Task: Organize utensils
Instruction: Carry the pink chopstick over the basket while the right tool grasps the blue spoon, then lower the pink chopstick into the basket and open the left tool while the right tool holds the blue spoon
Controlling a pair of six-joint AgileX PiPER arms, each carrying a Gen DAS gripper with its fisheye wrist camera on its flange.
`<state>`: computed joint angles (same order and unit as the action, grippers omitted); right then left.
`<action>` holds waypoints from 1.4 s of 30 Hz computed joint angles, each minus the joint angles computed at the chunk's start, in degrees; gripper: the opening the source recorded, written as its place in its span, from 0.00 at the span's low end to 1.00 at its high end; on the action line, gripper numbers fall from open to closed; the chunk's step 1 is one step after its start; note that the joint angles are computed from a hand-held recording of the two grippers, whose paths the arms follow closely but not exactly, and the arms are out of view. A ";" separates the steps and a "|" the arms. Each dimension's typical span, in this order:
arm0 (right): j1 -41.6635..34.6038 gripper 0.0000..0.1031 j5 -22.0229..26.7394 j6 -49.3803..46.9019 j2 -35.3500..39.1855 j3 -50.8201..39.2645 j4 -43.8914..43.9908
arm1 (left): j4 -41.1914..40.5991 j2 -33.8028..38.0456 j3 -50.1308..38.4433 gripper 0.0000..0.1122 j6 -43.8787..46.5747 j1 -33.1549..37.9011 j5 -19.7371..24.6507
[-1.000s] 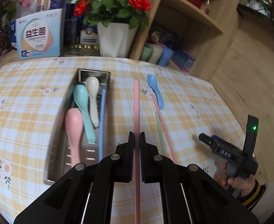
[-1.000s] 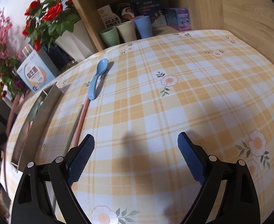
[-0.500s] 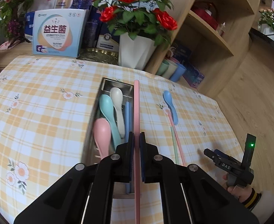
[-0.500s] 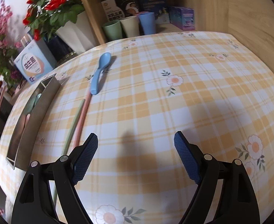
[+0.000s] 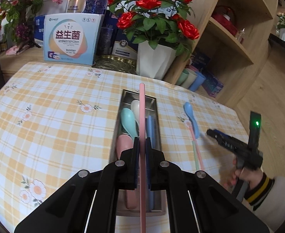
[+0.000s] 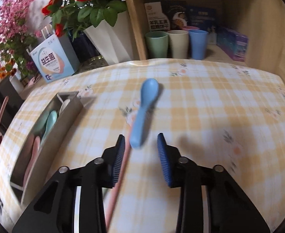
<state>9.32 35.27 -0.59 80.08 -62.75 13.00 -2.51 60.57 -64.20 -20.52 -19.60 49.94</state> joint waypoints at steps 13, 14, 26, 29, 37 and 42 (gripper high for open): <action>-1.95 0.30 3.26 3.02 15.46 -13.41 5.41 | 3.26 3.85 -2.14 0.05 -1.43 -1.21 0.60; -2.20 0.30 3.79 3.31 16.28 -14.05 5.54 | 2.91 4.11 -2.28 0.05 -1.28 -1.09 0.61; -2.08 0.14 6.36 6.90 19.06 -17.17 3.46 | 2.42 4.79 -2.23 0.05 -1.73 -0.74 1.35; -1.49 0.14 5.00 9.21 16.78 -15.16 1.84 | 1.48 4.76 -2.06 0.05 -1.09 -0.21 1.46; -1.91 0.14 0.14 11.68 4.65 -4.58 2.91 | 0.25 5.02 -2.42 0.05 -0.42 0.01 1.21; -1.47 0.14 1.29 13.02 -1.79 -0.50 1.74 | -2.17 7.18 -3.67 0.05 1.11 0.31 1.15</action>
